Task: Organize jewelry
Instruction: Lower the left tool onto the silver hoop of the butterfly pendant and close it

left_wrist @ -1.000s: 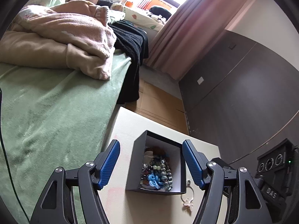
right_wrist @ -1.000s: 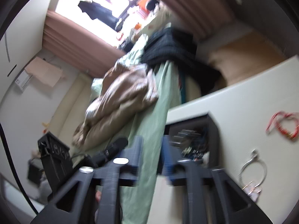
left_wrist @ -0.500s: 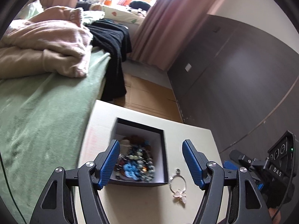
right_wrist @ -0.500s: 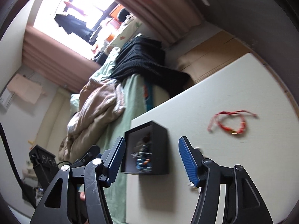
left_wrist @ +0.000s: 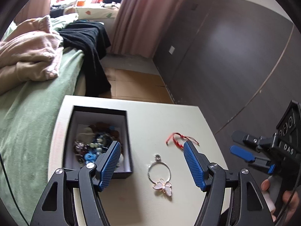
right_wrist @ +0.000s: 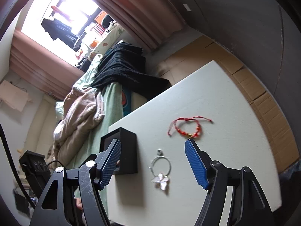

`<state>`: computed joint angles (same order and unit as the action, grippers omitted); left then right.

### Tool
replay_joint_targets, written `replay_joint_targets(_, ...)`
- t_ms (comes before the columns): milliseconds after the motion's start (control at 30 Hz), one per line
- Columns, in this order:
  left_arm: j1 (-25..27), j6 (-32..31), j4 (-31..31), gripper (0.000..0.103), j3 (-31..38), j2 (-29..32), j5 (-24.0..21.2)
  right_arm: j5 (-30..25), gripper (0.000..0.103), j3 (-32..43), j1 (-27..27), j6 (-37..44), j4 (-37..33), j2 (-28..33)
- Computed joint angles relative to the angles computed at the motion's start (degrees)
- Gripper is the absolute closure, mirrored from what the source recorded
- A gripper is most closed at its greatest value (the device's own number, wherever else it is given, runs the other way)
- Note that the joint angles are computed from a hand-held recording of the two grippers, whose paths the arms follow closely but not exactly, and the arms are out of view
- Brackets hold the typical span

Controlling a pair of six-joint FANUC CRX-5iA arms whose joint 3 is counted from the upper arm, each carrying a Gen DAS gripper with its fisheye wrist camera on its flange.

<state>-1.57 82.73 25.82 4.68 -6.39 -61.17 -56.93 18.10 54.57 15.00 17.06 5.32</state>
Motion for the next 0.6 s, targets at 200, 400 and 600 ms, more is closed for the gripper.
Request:
replay_joint_targets(200,-2.66,0.43,-3.28,0.044,2.56,1.88,-3.60,-0.62,0.032,-2.02,-0.48,-1.06,0.25,-1.93)
replay_joint_targets(400,-4.60,2.99,-4.02,0.061,4.87,4.73,-9.07,-1.11,0.032,-3.45,-0.80,-2.34,0.12,-3.24)
replay_joint_targets(600,-6.93,8.43,-9.20,0.061,7.43,6.89,-12.16,-0.60,0.032,-5.04,-0.97,-3.86,0.01,-4.54)
